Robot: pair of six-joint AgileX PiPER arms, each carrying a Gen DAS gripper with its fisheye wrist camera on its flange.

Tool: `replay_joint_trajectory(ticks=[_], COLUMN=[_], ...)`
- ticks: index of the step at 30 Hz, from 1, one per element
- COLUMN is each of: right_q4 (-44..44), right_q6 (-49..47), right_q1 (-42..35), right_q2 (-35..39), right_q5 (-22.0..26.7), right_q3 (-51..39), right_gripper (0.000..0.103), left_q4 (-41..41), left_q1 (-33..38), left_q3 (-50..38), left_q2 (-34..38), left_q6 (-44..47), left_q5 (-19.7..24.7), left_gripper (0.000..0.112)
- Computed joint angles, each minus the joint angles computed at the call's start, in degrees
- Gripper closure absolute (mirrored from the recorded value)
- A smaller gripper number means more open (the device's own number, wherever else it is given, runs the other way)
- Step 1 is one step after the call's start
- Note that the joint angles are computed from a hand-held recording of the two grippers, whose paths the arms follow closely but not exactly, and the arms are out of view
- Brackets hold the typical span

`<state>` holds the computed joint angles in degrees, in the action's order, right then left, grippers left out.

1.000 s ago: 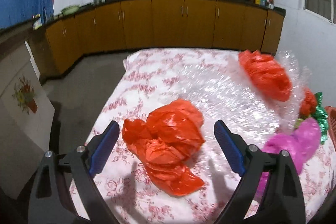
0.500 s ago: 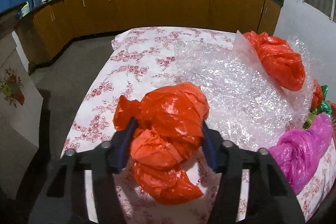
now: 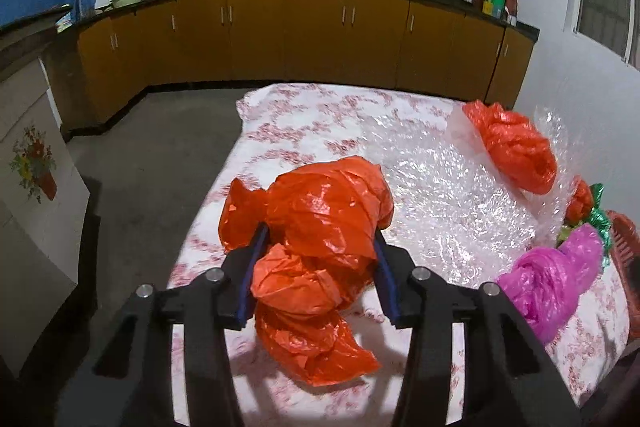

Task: Collect trash
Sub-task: 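Grasp the large orange bag with the left gripper while the right grasps the pink bag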

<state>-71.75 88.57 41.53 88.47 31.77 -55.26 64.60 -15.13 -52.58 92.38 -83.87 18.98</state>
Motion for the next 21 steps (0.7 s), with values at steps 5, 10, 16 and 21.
replay_joint_trajectory(ticks=[5, 10, 16, 21], right_q4=[2.9, 9.9, 12.8, 13.3], right_q6=[2.2, -6.4, -9.2, -10.3], right_q1=[1.0, 1.6, 0.9, 0.5], right_q2=[6.0, 12.0, 12.1, 9.8], right_q5=[0.3, 0.5, -2.4, -3.9], right_q3=[-4.3, -9.3, -9.3, -7.3], right_gripper=[0.002, 0.018, 0.049, 0.061], left_q4=[0.1, -0.1, -0.5, -0.6], left_q1=[1.5, 2.9, 3.9, 4.1], left_q3=[3.6, 5.7, 6.8, 7.5], left_q2=[-4.5, -6.7, -7.8, -8.8], left_q6=[-0.5, -0.4, -0.2, 0.0], left_q5=[-0.8, -2.1, -3.6, -4.4], left_gripper=[0.065, 0.065, 0.065, 0.065])
